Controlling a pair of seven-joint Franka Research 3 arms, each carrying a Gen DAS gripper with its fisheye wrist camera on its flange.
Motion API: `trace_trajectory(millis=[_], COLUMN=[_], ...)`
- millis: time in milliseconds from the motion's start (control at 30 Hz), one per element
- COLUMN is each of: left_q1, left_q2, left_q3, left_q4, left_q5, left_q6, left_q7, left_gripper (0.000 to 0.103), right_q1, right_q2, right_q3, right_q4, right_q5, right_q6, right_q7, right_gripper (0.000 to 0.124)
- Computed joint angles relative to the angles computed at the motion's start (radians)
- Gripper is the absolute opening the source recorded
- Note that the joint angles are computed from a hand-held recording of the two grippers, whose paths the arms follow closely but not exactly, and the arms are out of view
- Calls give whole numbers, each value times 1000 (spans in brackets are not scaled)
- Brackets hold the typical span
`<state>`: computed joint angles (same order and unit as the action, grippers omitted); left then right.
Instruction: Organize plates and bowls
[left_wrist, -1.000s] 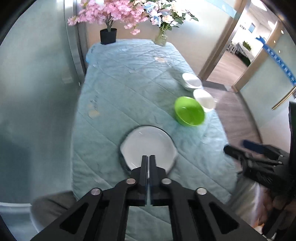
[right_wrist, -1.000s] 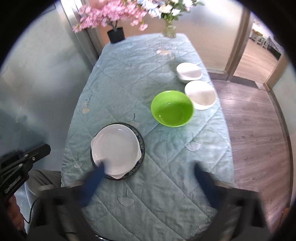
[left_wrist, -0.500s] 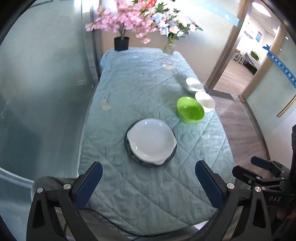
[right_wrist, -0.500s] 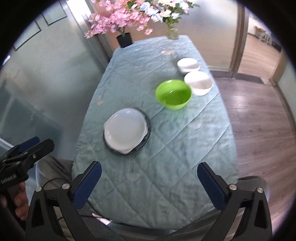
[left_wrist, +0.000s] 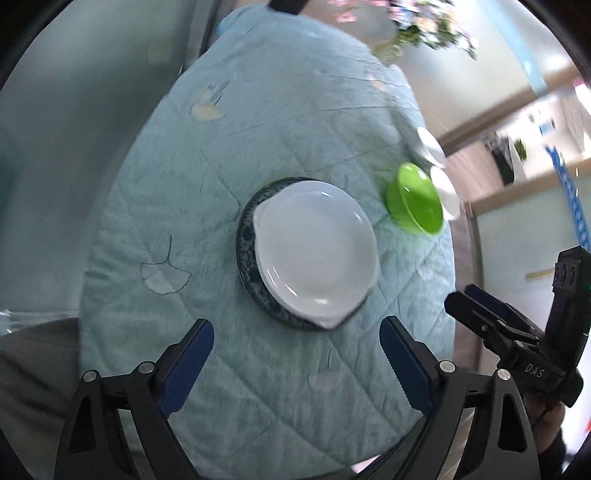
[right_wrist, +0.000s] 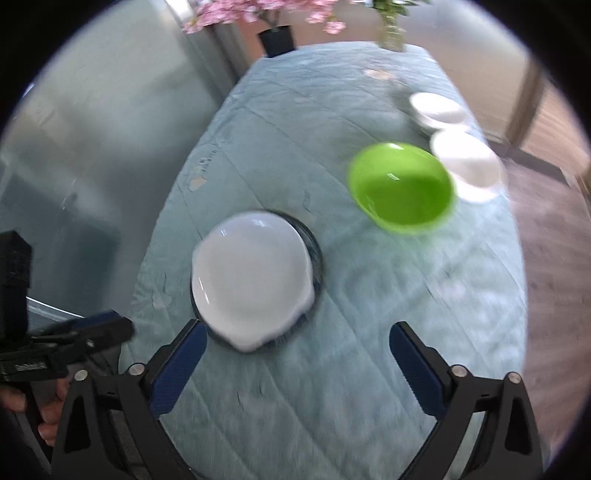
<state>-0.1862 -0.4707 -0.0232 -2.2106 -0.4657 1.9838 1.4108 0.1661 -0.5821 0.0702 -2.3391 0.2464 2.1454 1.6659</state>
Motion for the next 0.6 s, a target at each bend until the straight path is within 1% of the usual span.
trace_trajectory(millis=[67,100,167,333,433,467,500,600], left_q1=[4,6,13,29,46,53,61,84], left_q2=[34,46,67,105,119,125,133,143], left_q3=[12,14,14,2,8,10,14,19], left_q4=[2,6,12,33,41,45,49,52], left_q5=[-22,-29,-37,-30,-40,-42,-44,-50], left_q6=[14,14,18,27,26,23,18,14], left_q7=[9,14,30,74,75,73,71,61], left_gripper=[79,78,78,78,78,78,78,78], right_q1=[7,12,15,35,48,52,54,56], right_q2=[71,104,167,260,286,291,298,314], right_q3=[0,-2,0,-10,-9,-9,-7,-5], right_q4=[31,45,68,94,96,94,95,94], right_q5=[7,14,13,31,35,37,36,33], right_q6=[39,63,109,172,188,196,205,244], right_q7=[-16,-25,-31,-55,-76,-84,-85,-79], right_gripper=[96,95,93,86,72,63,61,60])
